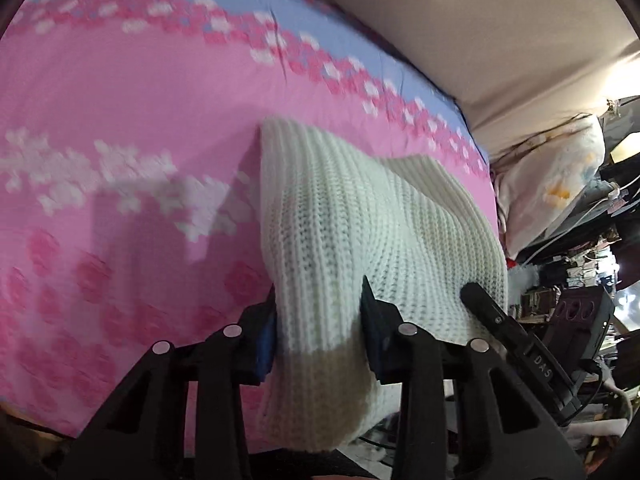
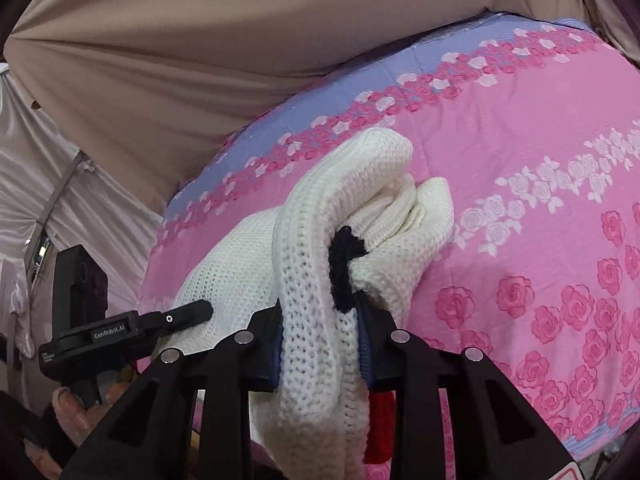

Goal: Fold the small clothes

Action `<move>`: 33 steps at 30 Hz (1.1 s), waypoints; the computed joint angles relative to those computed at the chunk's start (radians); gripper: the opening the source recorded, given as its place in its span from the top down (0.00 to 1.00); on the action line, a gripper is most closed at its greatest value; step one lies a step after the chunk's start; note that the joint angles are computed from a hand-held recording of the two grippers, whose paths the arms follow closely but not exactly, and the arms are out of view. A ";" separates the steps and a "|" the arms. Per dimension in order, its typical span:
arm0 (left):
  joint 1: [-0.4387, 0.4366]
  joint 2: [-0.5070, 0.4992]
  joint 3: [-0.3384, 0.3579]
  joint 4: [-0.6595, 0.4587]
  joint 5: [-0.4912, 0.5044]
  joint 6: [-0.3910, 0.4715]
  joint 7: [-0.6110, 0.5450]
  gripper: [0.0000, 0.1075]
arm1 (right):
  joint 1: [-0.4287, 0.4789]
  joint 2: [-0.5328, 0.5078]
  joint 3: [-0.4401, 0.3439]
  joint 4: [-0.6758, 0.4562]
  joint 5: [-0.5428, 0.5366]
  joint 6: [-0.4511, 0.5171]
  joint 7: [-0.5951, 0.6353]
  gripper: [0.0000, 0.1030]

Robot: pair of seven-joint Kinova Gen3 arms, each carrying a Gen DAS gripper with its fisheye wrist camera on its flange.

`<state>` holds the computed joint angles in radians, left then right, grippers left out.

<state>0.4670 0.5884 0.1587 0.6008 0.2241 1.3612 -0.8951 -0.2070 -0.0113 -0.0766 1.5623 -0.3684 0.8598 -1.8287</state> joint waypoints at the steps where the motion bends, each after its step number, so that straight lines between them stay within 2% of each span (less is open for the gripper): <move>1: -0.008 -0.006 -0.001 0.013 -0.001 0.005 -0.006 0.64 | -0.022 0.012 0.012 0.004 0.017 0.001 -0.005 0.72; 3: -0.017 -0.001 -0.002 0.045 -0.005 0.024 -0.018 0.63 | -0.082 0.051 0.049 0.013 0.092 0.040 -0.052 0.71; 4: -0.018 -0.002 0.004 0.081 -0.017 0.022 -0.005 0.65 | -0.084 0.066 0.047 0.034 0.116 0.064 -0.091 0.69; 6: -0.024 -0.033 -0.003 0.173 0.006 -0.022 0.006 0.65 | -0.032 0.043 0.004 0.088 0.115 0.063 -0.141 0.64; 8: -0.053 -0.078 0.016 0.265 0.071 -0.093 0.001 0.63 | -0.009 0.016 -0.005 0.114 0.107 0.058 -0.152 0.60; 9: -0.057 -0.094 0.015 0.295 0.083 -0.122 -0.006 0.57 | -0.005 0.008 -0.003 0.116 0.107 0.064 -0.154 0.58; 10: -0.056 -0.102 0.019 0.306 0.079 -0.147 -0.007 0.51 | -0.004 0.006 -0.001 0.109 0.115 0.069 -0.160 0.51; 12: -0.050 -0.082 0.020 0.273 0.059 -0.153 -0.009 0.48 | -0.020 0.021 0.002 0.078 0.174 0.081 -0.198 0.40; 14: -0.055 -0.058 0.019 0.249 0.063 -0.167 -0.006 0.37 | -0.052 0.050 0.040 0.045 0.206 0.096 -0.202 0.25; 16: -0.058 -0.009 0.021 0.198 0.068 -0.148 0.010 0.29 | -0.011 0.079 0.018 0.037 0.174 0.088 -0.183 0.20; 18: -0.041 0.054 0.017 0.106 0.051 -0.081 0.027 0.27 | 0.082 0.110 -0.053 0.050 0.092 0.073 -0.158 0.20; 20: -0.023 0.105 0.013 0.031 0.034 -0.018 0.027 0.27 | 0.164 0.110 -0.118 0.102 0.011 0.016 -0.139 0.29; 21: -0.014 0.120 0.010 0.011 0.028 -0.003 0.034 0.27 | 0.181 0.101 -0.123 0.121 -0.030 -0.007 -0.105 0.39; 22: -0.015 0.122 0.009 0.010 0.032 -0.002 0.038 0.33 | 0.180 0.101 -0.114 0.123 -0.070 -0.014 -0.080 0.52; 23: -0.015 0.118 0.006 0.017 0.034 -0.010 0.048 0.37 | 0.168 0.092 -0.088 0.132 -0.107 -0.014 -0.052 0.58; 25: -0.031 0.095 0.012 0.048 0.055 -0.044 0.056 0.59 | 0.101 0.064 -0.014 0.130 -0.142 -0.012 -0.022 0.62; 26: -0.040 0.075 0.016 0.068 0.064 -0.062 0.054 0.61 | 0.079 0.051 0.006 0.120 -0.151 -0.011 -0.013 0.64; 29: -0.063 0.022 0.025 0.074 0.083 -0.078 0.038 0.65 | 0.046 0.024 -0.005 0.049 -0.115 -0.006 -0.028 0.65; 33: -0.091 -0.042 0.016 0.022 0.068 -0.060 0.004 0.65 | 0.001 0.028 -0.022 -0.076 -0.083 -0.011 -0.033 0.65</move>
<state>0.3759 0.5462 0.1744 0.6233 0.2923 1.3008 -0.8908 -0.2064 0.0166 -0.0984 1.4866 -0.4516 0.8491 -1.8621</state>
